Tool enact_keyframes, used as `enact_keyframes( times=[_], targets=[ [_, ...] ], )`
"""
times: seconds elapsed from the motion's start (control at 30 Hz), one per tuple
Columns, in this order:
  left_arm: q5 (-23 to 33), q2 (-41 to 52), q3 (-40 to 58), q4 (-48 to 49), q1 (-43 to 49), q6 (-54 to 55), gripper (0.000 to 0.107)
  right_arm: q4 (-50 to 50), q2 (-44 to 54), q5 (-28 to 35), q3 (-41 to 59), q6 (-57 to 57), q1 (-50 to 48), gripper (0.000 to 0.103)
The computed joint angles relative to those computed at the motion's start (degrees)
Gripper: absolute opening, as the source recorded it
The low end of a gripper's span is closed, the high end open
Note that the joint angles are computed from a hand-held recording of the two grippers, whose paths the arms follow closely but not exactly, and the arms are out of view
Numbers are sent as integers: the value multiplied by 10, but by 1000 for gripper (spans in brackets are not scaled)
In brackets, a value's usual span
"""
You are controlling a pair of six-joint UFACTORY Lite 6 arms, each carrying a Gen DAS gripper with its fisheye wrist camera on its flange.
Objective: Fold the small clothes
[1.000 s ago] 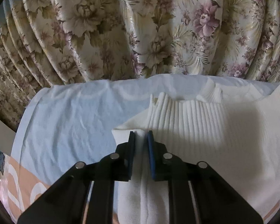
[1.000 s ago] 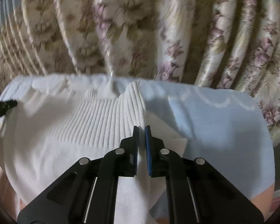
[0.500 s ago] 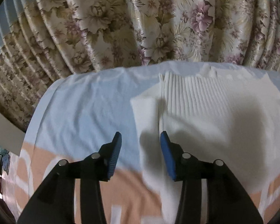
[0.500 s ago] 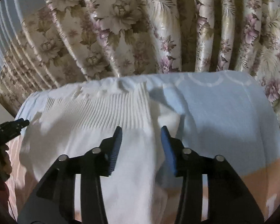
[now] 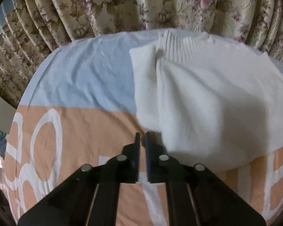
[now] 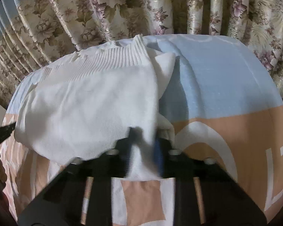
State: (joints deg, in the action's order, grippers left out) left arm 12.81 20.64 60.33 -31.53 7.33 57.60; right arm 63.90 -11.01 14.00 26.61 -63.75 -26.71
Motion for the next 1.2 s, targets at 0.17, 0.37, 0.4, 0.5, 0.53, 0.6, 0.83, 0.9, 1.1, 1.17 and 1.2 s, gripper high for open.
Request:
enact_keyframes(
  times=[0.17,0.37,0.4,0.5,0.53,0.6,0.83,0.9,1.1,1.17,1.2],
  targets=[
    [-27,-5,-25,21,25,6,0,16,-37,16,-21,-35,-32,8],
    [31,-22,-12,-68,54,96,2,96,15,40,-15,-120,-66,8],
    [44,-26,-11,-81,53,108,3,96,12,41,-16,-118,-66,9],
    [52,-45,-22,-101,37,122,4,73,-16,57,-21,-98,-74,12],
    [50,-48,-27,-104,28,122,14,64,-23,59,-24,-92,-76,13],
    [41,-53,-35,-116,11,125,37,46,-30,64,-23,-77,-78,14],
    [53,-35,-12,-117,-14,103,46,29,-48,70,-33,-65,-79,17],
    [68,-47,-10,-125,-2,110,49,29,-51,73,-35,-68,-82,20],
    [119,-92,-19,-177,21,168,68,16,-62,78,-35,-58,-88,25],
    [112,-88,-26,-178,3,173,68,19,-65,80,-36,-56,-85,27],
    [97,-84,-30,-169,-9,163,68,23,-64,80,-36,-60,-85,27]
  ],
)
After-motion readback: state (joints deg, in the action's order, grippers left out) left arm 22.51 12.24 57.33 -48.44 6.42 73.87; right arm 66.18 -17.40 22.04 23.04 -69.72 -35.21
